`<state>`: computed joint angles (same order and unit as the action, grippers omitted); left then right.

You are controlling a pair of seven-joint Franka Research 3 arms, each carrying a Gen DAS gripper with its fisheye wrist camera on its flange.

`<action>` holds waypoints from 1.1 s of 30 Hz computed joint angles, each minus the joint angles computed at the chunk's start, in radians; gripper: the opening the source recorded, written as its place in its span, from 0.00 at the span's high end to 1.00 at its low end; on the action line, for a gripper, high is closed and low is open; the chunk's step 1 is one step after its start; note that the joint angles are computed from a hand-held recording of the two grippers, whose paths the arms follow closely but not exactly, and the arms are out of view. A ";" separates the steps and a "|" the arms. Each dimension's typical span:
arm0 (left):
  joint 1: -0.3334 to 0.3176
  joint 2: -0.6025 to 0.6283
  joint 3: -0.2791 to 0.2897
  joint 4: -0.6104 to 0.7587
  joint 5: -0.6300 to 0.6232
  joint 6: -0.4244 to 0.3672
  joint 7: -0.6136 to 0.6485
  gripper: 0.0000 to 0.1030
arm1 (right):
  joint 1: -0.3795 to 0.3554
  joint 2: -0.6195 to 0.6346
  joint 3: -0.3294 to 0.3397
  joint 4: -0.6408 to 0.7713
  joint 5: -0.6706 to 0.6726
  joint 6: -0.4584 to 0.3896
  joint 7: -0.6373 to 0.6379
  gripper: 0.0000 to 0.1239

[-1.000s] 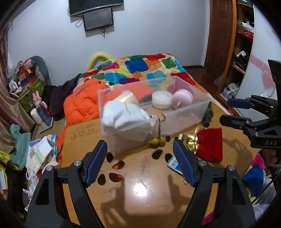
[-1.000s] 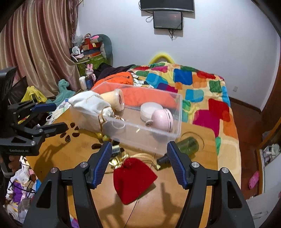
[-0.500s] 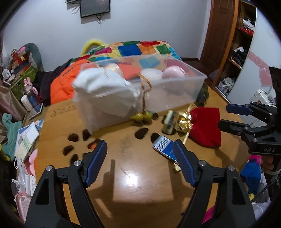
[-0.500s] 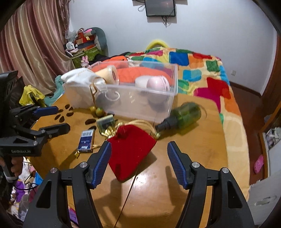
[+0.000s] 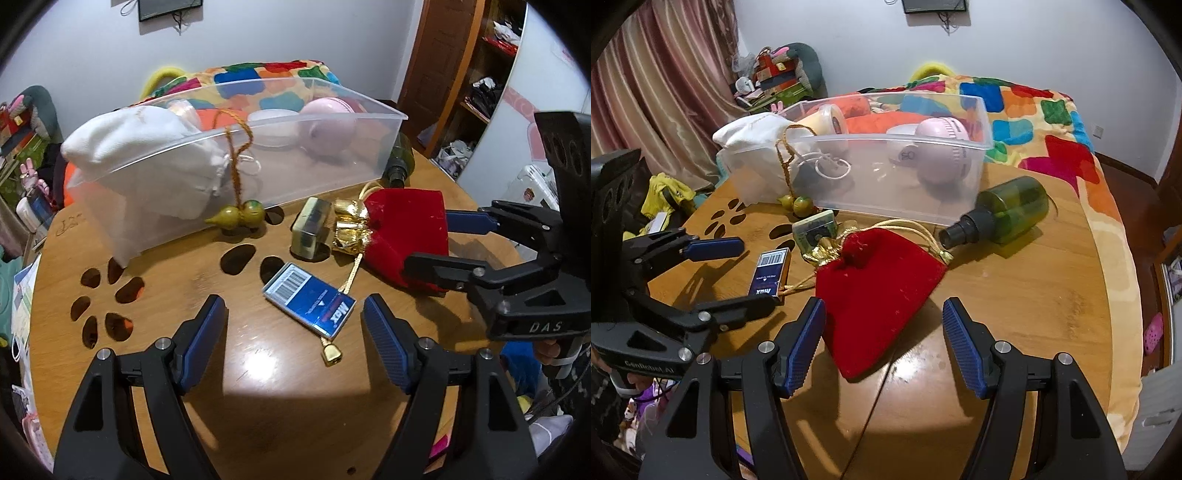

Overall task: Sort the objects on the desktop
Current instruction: 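Grasp the blue Max card with the left tool while the right tool grasps the red pouch, then lift the blue card with the left tool while the right tool lifts the red pouch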

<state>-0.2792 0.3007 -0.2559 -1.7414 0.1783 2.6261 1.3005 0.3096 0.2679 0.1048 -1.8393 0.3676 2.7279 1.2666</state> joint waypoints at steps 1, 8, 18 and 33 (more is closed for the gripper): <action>-0.001 0.005 -0.001 0.007 0.003 -0.003 0.004 0.25 | 0.004 0.004 -0.003 0.005 -0.010 -0.002 0.004 0.50; -0.010 0.024 0.007 0.021 0.020 0.012 0.001 0.25 | 0.016 0.039 -0.010 0.047 -0.056 -0.010 0.017 0.50; -0.024 0.031 0.016 0.023 0.080 0.021 -0.026 0.26 | -0.024 0.039 0.034 0.043 0.052 -0.002 -0.102 0.73; -0.026 0.023 0.019 0.008 0.100 0.051 -0.041 0.52 | -0.040 -0.073 0.038 -0.103 0.225 0.037 -0.223 0.93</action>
<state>-0.3050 0.3238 -0.2370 -1.7338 0.2780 2.6770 1.2590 0.2700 0.1949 0.1431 -1.9425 0.5928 2.7647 1.0436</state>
